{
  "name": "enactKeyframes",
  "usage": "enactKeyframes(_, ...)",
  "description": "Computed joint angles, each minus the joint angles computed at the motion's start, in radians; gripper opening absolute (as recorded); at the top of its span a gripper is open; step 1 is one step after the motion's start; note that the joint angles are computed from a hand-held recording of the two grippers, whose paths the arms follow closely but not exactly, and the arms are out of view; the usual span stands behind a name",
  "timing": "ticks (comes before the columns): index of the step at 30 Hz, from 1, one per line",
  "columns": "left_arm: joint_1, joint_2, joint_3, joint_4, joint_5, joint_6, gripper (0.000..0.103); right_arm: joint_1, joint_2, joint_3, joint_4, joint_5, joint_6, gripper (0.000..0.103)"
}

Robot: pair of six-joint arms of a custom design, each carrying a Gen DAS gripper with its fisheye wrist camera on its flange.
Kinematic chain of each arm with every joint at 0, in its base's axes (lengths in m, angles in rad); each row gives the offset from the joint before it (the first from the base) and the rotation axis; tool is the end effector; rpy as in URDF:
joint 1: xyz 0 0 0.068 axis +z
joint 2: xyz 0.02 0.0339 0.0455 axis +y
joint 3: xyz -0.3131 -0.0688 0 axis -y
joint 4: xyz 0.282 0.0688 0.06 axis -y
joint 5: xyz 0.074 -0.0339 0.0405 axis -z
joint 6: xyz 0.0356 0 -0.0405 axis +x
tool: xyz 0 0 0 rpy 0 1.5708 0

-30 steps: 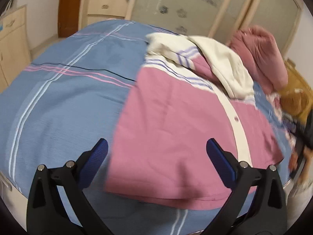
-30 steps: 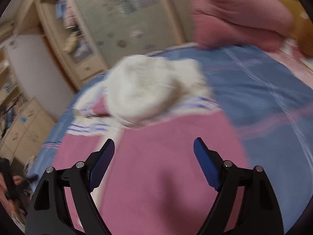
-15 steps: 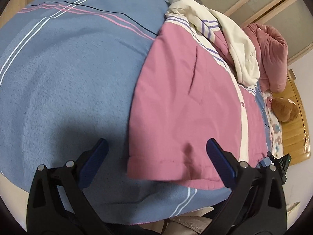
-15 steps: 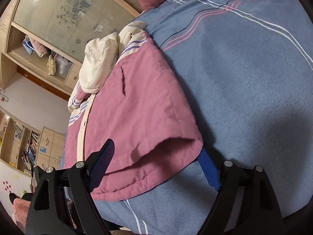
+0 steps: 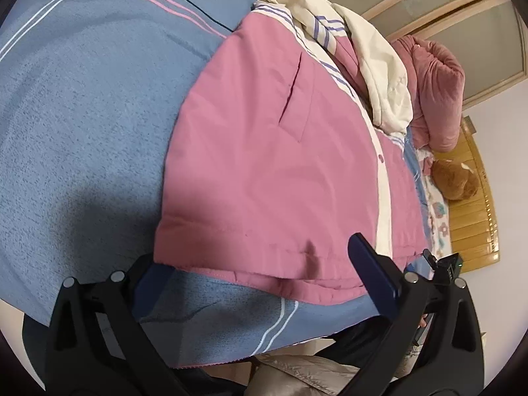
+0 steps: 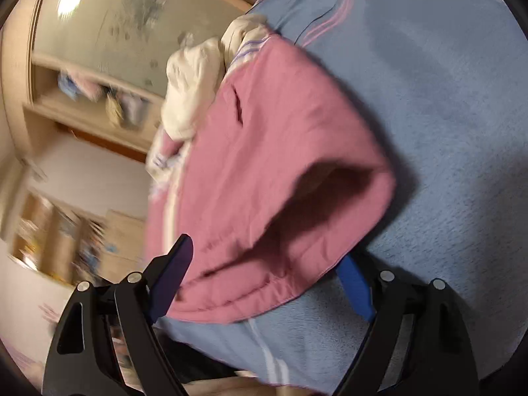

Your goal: Fold large clothes

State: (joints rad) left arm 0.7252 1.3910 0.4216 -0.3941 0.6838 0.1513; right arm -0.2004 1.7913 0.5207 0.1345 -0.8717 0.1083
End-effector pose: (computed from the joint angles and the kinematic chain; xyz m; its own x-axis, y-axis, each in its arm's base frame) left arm 0.1601 0.1118 0.1236 -0.7868 -0.5412 -0.2966 -0.3017 0.7566 -0.5801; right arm 0.2700 -0.0270 0.0795 -0.9039 0.2546 -0.3436 -0.0906 0.6712 0.7357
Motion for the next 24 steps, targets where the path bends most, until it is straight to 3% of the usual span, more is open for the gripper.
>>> enactKeyframes(3, 0.006, -0.015, -0.005, 0.002, 0.013, -0.023, 0.101, 0.014, -0.024, -0.050, 0.137, -0.030, 0.105, 0.088)
enactKeyframes(6, 0.085, -0.012, 0.007, -0.019, 0.133, -0.011, 0.101, -0.001, -0.021, -0.117, 0.415, -0.146, 0.278, 0.082)
enactKeyframes(7, 0.118, -0.018, 0.011, -0.023, 0.178, -0.010, 0.101, 0.008, -0.019, -0.115, 0.444, -0.144, 0.307, 0.082)
enactKeyframes(10, 0.093, -0.019, 0.019, -0.008, 0.125, -0.048, 0.101, 0.091, -0.025, -0.019, 0.157, 0.027, 0.168, 0.082)
enactKeyframes(11, 0.074, -0.018, 0.015, 0.002, 0.101, -0.056, 0.101, 0.112, -0.009, -0.005, 0.123, 0.054, 0.142, 0.082)
enactKeyframes(17, -0.018, -0.009, -0.030, 0.088, 0.042, -0.116, 0.101, 0.134, -0.006, -0.080, 0.317, 0.064, 0.247, 0.078)
enactKeyframes(18, -0.017, -0.027, -0.036, 0.085, 0.050, -0.108, 0.095, 0.121, 0.003, -0.084, 0.340, 0.041, 0.259, 0.065)
enactKeyframes(19, -0.029, -0.041, -0.037, 0.086, 0.051, -0.112, 0.077, 0.113, 0.004, -0.085, 0.337, 0.030, 0.258, 0.045)
enactKeyframes(20, -0.043, -0.061, -0.036, 0.086, 0.029, -0.119, 0.069, 0.116, 0.012, -0.069, 0.307, 0.034, 0.255, 0.037)
enactKeyframes(22, -0.060, -0.077, -0.024, 0.071, -0.012, -0.120, 0.037, 0.111, 0.027, -0.040, 0.262, 0.032, 0.245, 0.021)
enactKeyframes(24, -0.027, -0.056, -0.008, 0.047, 0.016, -0.084, 0.027, 0.098, 0.041, -0.039, 0.283, -0.008, 0.259, 0.015)
